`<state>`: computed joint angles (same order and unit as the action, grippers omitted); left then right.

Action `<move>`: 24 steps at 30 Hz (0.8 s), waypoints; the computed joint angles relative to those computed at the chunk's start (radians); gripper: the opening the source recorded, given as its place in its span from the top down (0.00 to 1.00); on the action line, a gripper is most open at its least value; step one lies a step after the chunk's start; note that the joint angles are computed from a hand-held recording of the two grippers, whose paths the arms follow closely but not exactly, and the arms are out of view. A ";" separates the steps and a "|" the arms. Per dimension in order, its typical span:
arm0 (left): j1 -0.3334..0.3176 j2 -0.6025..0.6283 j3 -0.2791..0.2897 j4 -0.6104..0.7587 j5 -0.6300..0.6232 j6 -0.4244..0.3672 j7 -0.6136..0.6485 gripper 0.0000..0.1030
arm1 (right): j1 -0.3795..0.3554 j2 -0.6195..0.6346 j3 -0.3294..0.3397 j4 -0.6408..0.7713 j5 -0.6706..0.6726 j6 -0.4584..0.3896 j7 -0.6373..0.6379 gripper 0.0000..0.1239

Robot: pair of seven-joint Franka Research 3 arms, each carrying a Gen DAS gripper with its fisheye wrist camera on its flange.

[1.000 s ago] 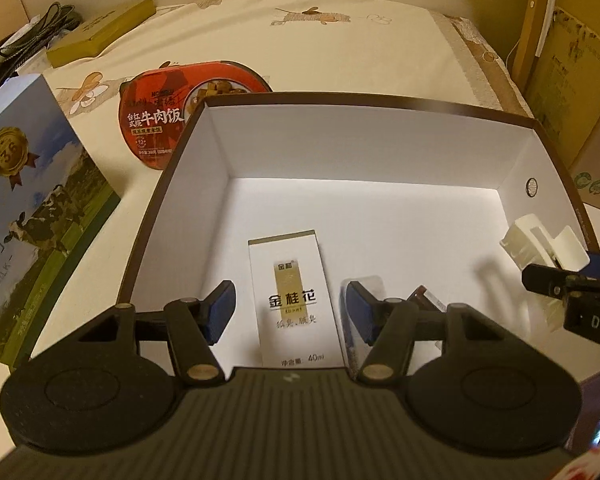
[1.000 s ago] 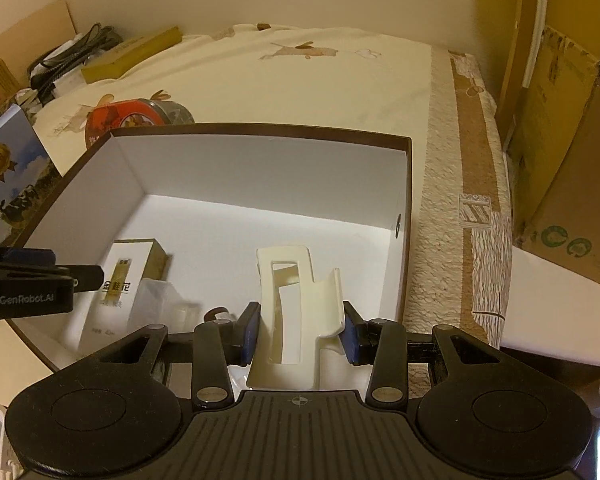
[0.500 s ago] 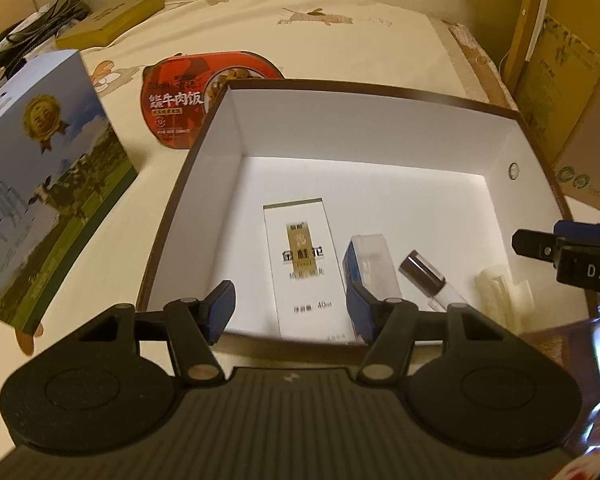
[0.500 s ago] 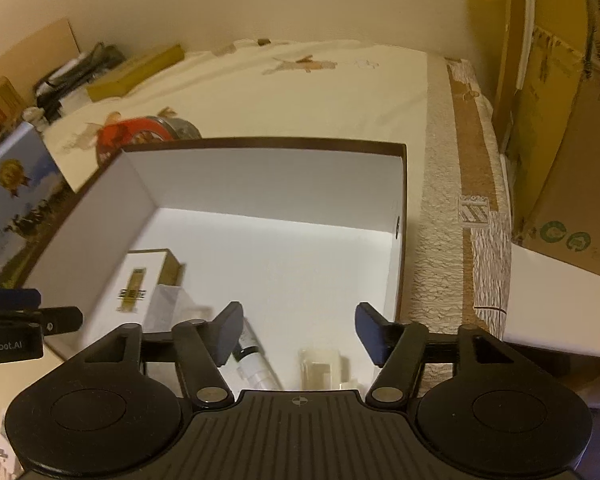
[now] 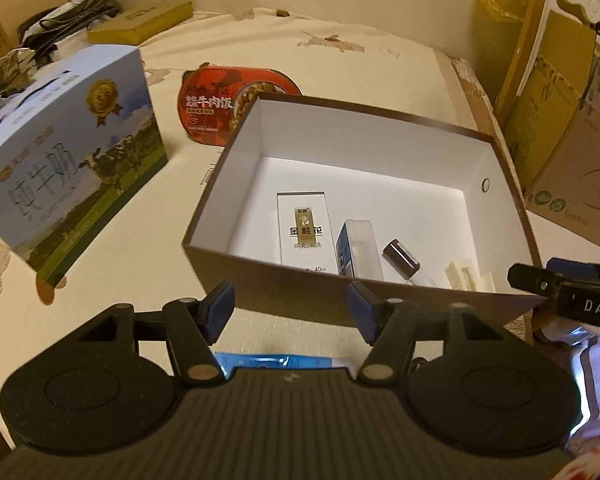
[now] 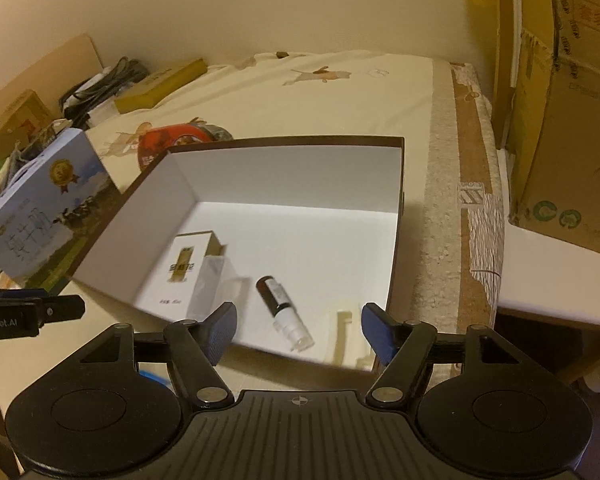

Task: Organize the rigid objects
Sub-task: 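Withdraw both tools from the box toward the remaining items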

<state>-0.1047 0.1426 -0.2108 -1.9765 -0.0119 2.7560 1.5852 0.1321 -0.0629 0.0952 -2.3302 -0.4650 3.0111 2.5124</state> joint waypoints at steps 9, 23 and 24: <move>-0.009 -0.146 0.022 -0.148 -0.029 0.027 -0.024 0.43 | 0.010 -0.090 0.042 -0.078 0.155 -0.002 -0.102 0.46; -0.057 -0.351 0.095 -0.374 -0.053 0.014 -0.074 0.43 | 0.082 -0.174 0.077 -0.163 0.423 -0.069 -0.301 0.46; -0.059 -0.359 0.099 -0.387 -0.052 0.011 -0.075 0.43 | 0.087 -0.177 0.081 -0.166 0.432 -0.078 -0.310 0.46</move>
